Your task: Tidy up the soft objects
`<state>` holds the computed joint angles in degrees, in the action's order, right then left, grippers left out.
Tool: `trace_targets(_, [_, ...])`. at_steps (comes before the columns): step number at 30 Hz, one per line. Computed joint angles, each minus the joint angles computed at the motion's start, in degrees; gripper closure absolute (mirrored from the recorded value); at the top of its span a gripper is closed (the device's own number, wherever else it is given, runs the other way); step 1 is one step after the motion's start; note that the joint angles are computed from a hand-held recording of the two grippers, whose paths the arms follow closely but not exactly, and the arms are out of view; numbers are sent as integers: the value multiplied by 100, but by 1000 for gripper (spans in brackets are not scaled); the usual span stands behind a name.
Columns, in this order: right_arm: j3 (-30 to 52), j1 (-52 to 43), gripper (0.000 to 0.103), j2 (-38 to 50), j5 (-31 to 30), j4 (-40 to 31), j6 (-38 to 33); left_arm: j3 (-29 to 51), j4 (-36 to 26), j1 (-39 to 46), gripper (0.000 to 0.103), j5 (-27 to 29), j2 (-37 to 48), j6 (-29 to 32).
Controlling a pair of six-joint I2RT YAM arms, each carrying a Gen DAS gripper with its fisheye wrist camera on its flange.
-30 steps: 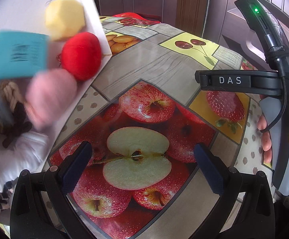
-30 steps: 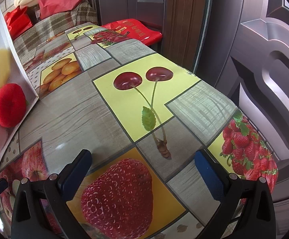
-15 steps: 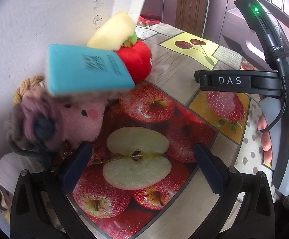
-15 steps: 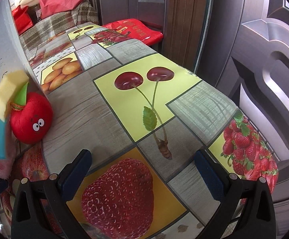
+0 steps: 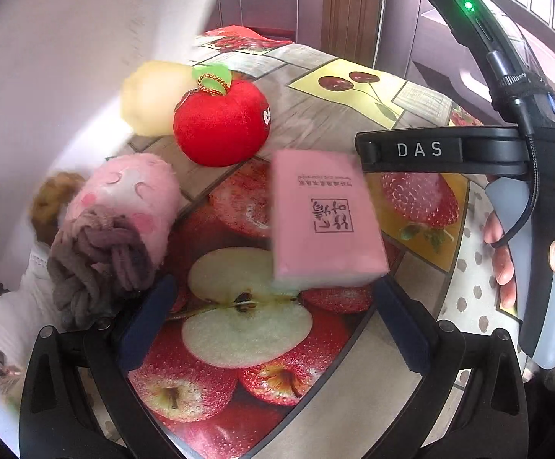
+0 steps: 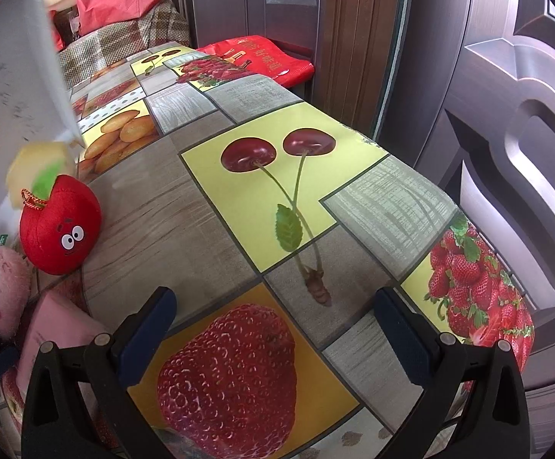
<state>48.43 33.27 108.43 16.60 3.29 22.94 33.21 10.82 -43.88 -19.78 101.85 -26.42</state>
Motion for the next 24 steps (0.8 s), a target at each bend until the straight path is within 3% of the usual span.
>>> trace_targets(24, [7,41,0,2,-11,7,20,57,-3,17,1,16,57,13])
